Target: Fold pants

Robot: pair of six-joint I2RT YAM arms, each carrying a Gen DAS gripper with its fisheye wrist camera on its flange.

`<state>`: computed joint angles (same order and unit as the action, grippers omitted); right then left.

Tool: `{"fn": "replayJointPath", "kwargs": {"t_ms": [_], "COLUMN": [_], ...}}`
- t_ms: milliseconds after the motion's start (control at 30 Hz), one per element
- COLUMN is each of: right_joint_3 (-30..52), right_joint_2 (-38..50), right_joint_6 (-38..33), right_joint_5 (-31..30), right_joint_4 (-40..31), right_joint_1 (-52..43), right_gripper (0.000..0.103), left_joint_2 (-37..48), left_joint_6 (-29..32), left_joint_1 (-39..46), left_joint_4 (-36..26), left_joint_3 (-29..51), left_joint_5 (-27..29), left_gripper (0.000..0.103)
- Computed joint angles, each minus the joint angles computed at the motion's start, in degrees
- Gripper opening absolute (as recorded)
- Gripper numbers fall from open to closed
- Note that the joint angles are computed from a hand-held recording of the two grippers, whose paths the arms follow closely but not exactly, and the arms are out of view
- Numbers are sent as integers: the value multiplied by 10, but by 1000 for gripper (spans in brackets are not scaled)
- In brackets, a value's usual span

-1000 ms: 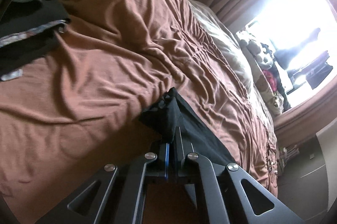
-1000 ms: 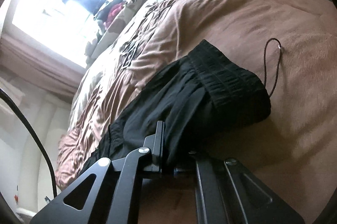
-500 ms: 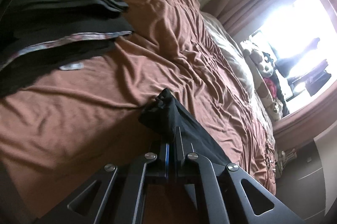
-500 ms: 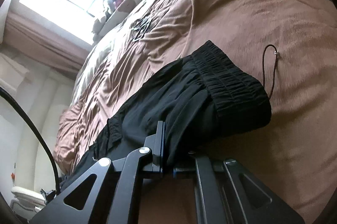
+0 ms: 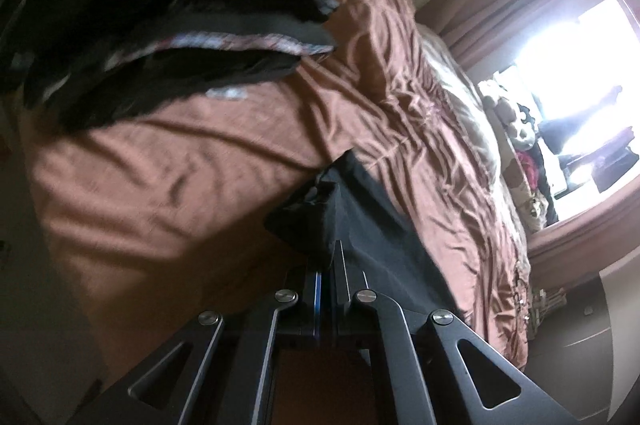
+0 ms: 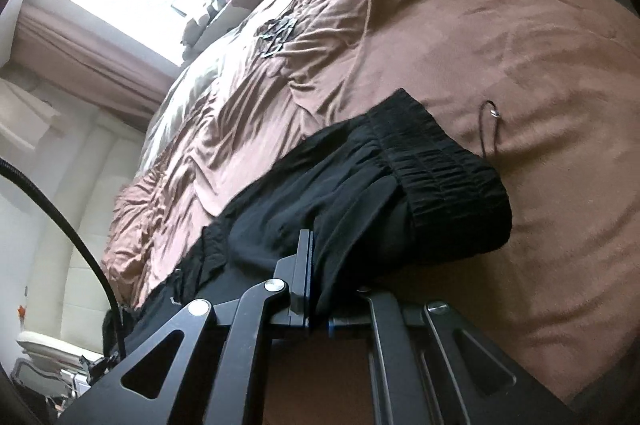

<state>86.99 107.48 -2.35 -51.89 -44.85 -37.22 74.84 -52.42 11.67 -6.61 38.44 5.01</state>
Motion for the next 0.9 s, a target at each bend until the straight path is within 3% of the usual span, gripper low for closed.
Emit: {"fn": "replayJointPath", "kwargs": {"t_ms": [267, 433, 467, 533, 567, 600, 733, 900], "right_joint_3": [-42, -28, -26, -37, -47, -61, -87, -94], "right_joint_2": [8, 2, -5, -28, -41, -59, -107, -167], "right_joint_6": [15, 0, -10, -33, -39, -45, -100, -163], "right_joint_5": [59, 86, 88, 87, 86, 87, 54, 39], "right_joint_4": [27, -15, -24, -35, -34, -29, -47, -60], "right_joint_1": [17, 25, 23, 15, 9, 2, -24, -26], "right_gripper": [2, 13, 18, 38, 57, 64, 64, 64], "left_joint_2": [71, 87, 80, 60, 49, 37, -8, -38], "left_joint_6": [0, 8, 13, 19, 19, 18, 18, 11], "left_joint_1": [8, 14, 11, 7, 6, 5, -6, -35], "left_joint_4": [49, 28, 22, 14, 11, 11, 2, -7], "left_joint_3": [-37, -32, -35, -45, -52, -59, -78, -85], "left_joint_5": [6, 24, 21, 18, 19, 18, 11, 2], "left_gripper": [3, 9, 11, 27, 32, 39, 50, 53]}}
